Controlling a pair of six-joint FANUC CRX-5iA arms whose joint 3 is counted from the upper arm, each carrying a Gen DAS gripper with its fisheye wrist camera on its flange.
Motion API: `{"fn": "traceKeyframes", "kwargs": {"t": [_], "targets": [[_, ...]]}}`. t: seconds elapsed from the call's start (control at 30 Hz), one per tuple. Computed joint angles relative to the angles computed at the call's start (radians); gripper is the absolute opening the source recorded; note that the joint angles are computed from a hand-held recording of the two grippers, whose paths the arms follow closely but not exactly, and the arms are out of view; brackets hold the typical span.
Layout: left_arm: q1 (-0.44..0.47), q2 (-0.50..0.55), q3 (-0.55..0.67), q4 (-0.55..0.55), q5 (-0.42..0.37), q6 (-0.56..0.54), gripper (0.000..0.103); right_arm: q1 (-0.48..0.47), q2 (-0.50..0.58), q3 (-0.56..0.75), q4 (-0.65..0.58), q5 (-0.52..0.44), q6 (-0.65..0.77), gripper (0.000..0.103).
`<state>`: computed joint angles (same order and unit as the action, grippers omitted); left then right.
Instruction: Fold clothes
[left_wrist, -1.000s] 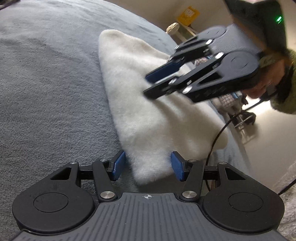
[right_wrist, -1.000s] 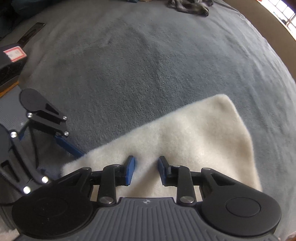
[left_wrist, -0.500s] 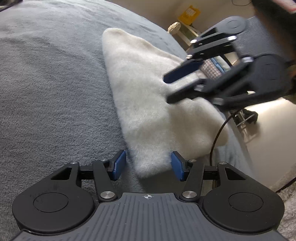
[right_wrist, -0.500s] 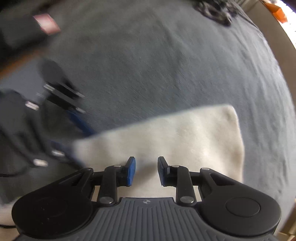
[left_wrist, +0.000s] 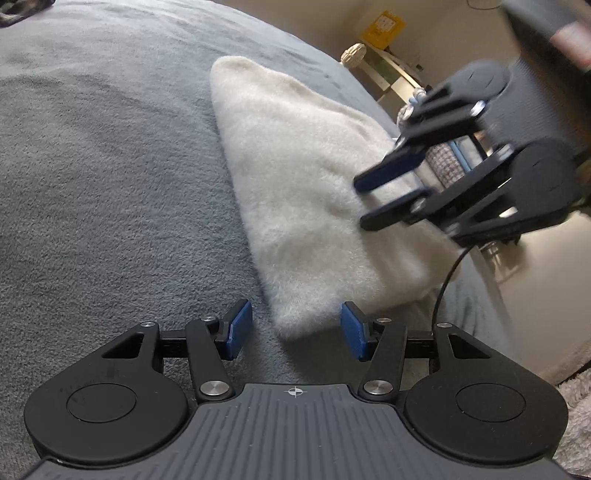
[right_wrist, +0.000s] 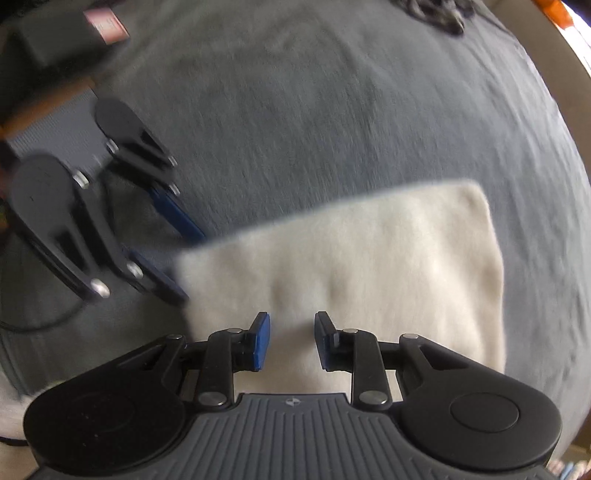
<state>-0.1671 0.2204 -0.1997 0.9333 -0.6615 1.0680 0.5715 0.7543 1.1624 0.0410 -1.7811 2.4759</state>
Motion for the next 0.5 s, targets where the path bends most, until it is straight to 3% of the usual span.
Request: {"fn": "traceKeyframes", "kwargs": {"t": [0.1, 0.17, 0.3, 0.37, 0.43, 0.5], "targets": [[0.002, 0.003, 0.017, -0.044, -0.01, 0.022, 0.052, -0.009, -0.096, -0.21, -0.018, 0.148, -0.008, 0.031], [0.004, -0.008, 0.001, -0.024, 0.0, 0.0, 0.052, -0.006, -0.092, -0.173, -0.014, 0.124, -0.004, 0.03], [0.011, -0.035, -0.044, 0.046, 0.07, -0.034, 0.052, -0.046, -0.015, 0.047, -0.064, 0.032, -0.081, 0.028], [0.03, -0.018, -0.027, 0.059, 0.041, 0.011, 0.049, -0.08, -0.02, 0.035, -0.072, 0.102, -0.174, 0.028], [0.047, 0.005, -0.01, 0.088, -0.011, 0.04, 0.039, -0.109, -0.037, -0.018, -0.077, 0.181, -0.285, 0.029], [0.055, 0.009, 0.003, 0.049, -0.015, 0.097, 0.034, -0.142, -0.054, -0.06, -0.132, 0.227, -0.377, 0.033]]}}
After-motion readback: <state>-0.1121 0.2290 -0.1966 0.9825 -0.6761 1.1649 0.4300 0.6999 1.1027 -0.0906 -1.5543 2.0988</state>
